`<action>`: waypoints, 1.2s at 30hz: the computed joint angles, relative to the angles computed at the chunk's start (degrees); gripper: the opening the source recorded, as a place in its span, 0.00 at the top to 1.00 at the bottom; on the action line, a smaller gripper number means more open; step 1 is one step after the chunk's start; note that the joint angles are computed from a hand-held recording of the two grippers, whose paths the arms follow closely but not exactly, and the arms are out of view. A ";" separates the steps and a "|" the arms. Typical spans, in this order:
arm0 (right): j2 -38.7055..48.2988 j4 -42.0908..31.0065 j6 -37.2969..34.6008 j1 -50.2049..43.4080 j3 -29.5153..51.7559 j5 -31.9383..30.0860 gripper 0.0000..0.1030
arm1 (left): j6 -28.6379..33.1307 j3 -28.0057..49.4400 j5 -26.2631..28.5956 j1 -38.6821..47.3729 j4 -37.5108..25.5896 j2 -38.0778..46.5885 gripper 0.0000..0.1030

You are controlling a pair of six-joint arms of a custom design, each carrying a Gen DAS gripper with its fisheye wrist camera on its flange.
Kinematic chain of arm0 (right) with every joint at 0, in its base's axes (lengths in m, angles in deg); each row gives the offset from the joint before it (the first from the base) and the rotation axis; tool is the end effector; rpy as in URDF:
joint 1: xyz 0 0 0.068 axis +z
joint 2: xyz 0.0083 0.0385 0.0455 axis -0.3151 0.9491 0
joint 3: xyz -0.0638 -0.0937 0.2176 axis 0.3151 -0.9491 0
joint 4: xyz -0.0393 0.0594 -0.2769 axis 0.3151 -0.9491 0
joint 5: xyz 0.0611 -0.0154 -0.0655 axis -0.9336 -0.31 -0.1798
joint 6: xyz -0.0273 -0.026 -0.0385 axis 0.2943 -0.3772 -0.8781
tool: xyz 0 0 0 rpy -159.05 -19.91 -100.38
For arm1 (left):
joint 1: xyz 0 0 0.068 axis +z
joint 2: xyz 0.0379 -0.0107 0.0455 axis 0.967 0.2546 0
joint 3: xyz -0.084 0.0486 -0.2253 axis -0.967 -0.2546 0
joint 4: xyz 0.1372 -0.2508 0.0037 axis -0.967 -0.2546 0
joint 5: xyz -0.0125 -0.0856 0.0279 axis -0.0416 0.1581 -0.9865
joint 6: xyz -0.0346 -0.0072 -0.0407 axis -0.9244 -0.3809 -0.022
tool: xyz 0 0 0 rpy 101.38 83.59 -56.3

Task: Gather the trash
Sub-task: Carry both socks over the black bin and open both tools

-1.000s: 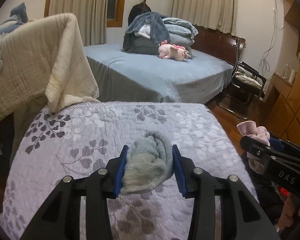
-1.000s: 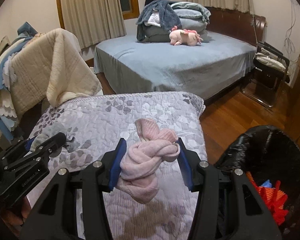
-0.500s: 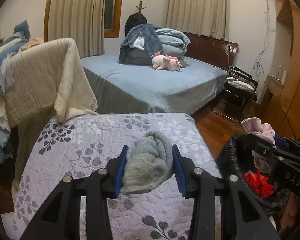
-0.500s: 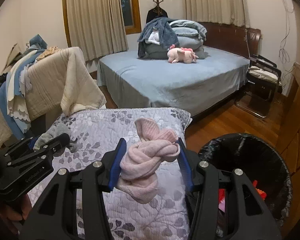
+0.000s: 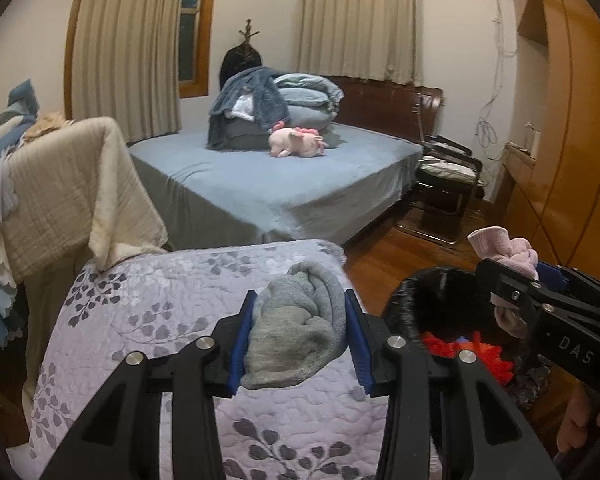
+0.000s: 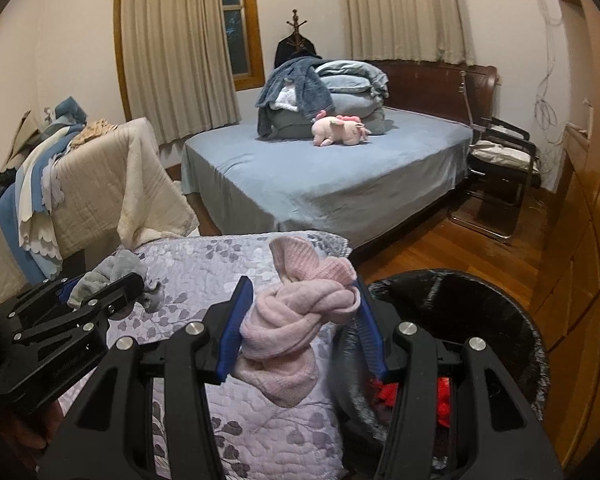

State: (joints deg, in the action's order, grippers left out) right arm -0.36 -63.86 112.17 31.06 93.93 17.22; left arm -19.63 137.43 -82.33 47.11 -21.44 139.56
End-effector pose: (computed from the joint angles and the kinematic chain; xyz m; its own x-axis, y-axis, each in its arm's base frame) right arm 0.1952 0.1898 0.2574 -0.5266 0.1632 -0.8343 0.1683 0.9820 0.0859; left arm 0.2604 -0.1392 0.2631 -0.5118 0.1942 -0.8369 0.4359 0.8981 -0.0581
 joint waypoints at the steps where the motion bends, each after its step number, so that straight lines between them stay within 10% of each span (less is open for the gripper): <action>1: -0.70 -0.49 0.16 -0.06 -0.37 0.22 0.53 | -0.19 0.28 -0.46 -1.07 -0.11 -0.06 0.59; 36: -25.91 -11.99 -0.85 -17.18 -17.24 -0.43 0.53 | -0.59 16.15 0.02 -18.01 9.21 24.01 0.59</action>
